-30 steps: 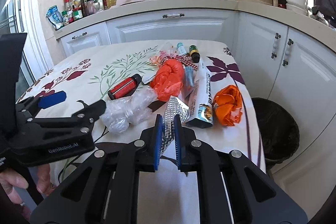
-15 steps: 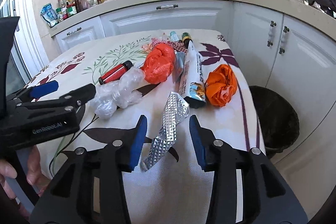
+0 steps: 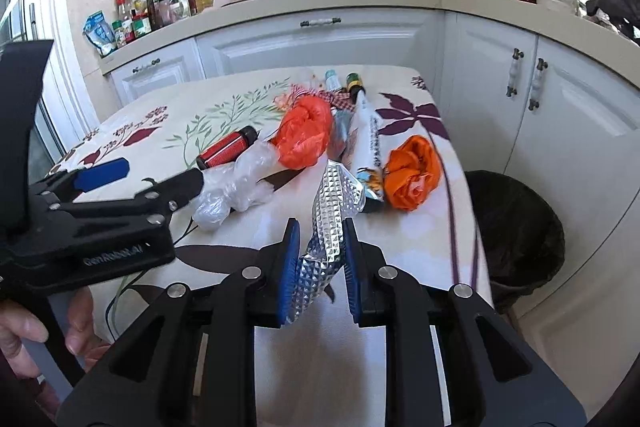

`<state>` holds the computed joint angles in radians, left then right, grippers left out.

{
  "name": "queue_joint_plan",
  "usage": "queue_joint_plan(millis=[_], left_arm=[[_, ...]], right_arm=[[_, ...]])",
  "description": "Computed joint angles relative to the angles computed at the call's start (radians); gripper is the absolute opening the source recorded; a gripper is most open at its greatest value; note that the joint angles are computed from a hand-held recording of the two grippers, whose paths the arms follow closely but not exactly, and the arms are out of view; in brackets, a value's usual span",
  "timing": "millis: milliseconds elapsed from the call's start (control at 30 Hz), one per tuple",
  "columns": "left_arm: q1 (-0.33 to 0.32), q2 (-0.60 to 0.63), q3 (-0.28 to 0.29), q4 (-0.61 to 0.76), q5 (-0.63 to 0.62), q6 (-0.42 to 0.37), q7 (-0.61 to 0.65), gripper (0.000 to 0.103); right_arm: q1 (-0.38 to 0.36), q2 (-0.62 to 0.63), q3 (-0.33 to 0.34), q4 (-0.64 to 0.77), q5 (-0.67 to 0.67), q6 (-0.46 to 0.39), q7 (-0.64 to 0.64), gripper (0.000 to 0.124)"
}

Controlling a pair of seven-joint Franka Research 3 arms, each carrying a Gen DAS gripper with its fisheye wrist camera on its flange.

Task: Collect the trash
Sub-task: 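Grasp the clear plastic bag with the left gripper while the right gripper holds the foil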

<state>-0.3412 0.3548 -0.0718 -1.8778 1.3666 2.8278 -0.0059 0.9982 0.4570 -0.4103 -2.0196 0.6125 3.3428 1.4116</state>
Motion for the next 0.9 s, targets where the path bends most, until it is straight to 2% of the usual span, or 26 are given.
queue_joint_plan(millis=[167,233,400,433,533,633,900], left_arm=[[-0.005,0.041,-0.013,0.039,-0.074,0.001,0.078,0.096],[-0.012,0.06,-0.011,0.057,-0.118,-0.002,0.12,0.096],[-0.052,0.079,0.022,0.082,-0.106,-0.01,0.122,0.096],[-0.056,0.081,0.024,0.085,-0.104,-0.008,0.125,0.094],[-0.06,0.092,0.023,0.094,-0.109,-0.008,0.156,0.059],[-0.056,0.101,0.023,0.097,-0.151,0.001,0.19,0.056],[-0.076,0.089,0.049,0.086,-0.112,0.016,0.14,0.054]], right_arm=[[-0.036,-0.023,0.028,-0.029,0.022,0.029,-0.012,0.021],[-0.072,-0.031,0.063,-0.038,0.036,0.047,-0.026,0.021],[-0.165,-0.043,0.152,-0.043,0.068,0.071,-0.064,0.021],[-0.179,-0.043,0.166,-0.042,0.075,0.073,-0.073,0.021],[-0.226,-0.042,0.213,-0.037,0.086,0.079,-0.09,0.021],[-0.246,-0.04,0.233,-0.031,0.097,0.078,-0.104,0.021],[-0.231,-0.029,0.216,-0.014,0.122,0.066,-0.122,0.021]])
